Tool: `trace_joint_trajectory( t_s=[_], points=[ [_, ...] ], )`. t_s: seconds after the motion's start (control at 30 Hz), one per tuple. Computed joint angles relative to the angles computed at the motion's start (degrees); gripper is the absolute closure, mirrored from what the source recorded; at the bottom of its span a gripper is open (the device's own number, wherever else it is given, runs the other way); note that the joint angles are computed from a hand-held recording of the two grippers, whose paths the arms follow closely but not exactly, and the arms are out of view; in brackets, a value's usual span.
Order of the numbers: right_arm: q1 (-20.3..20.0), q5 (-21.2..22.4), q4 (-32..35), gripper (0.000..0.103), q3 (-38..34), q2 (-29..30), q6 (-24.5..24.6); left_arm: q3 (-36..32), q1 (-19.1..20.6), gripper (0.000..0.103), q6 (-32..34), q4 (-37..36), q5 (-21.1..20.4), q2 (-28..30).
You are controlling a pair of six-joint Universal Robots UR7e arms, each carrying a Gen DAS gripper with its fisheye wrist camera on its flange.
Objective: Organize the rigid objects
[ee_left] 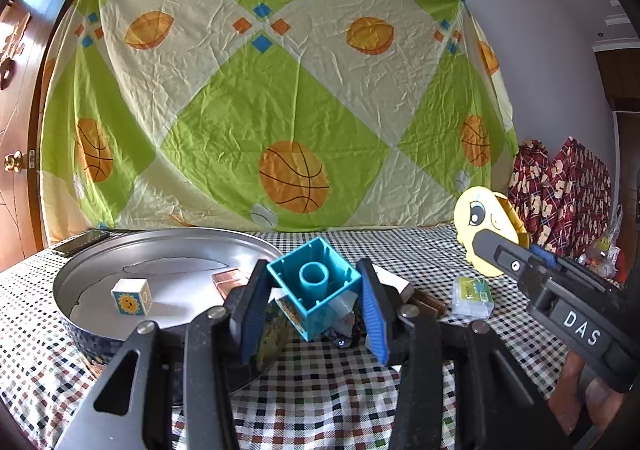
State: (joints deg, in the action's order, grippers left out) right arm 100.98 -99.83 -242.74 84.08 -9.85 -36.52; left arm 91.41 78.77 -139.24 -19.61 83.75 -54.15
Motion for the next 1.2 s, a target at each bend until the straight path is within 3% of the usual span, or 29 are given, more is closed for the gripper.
trace_joint_trajectory(
  t_s=[0.37,0.67,1.2],
  points=[
    [1.9,-1.1,0.3,0.069,-3.1,3.2,-6.2,1.0,1.0,0.06,0.5,-2.0,1.0,-1.1],
    [1.9,-0.5,5.4,0.069,-3.9,2.2,0.7,0.7,1.7,0.06,0.1,-1.9,1.0,-1.7],
    [2.9,-0.7,8.6,0.069,-6.5,3.6,0.8,-0.7,3.0,0.06,-0.5,-0.6,1.3,-2.2]
  ],
)
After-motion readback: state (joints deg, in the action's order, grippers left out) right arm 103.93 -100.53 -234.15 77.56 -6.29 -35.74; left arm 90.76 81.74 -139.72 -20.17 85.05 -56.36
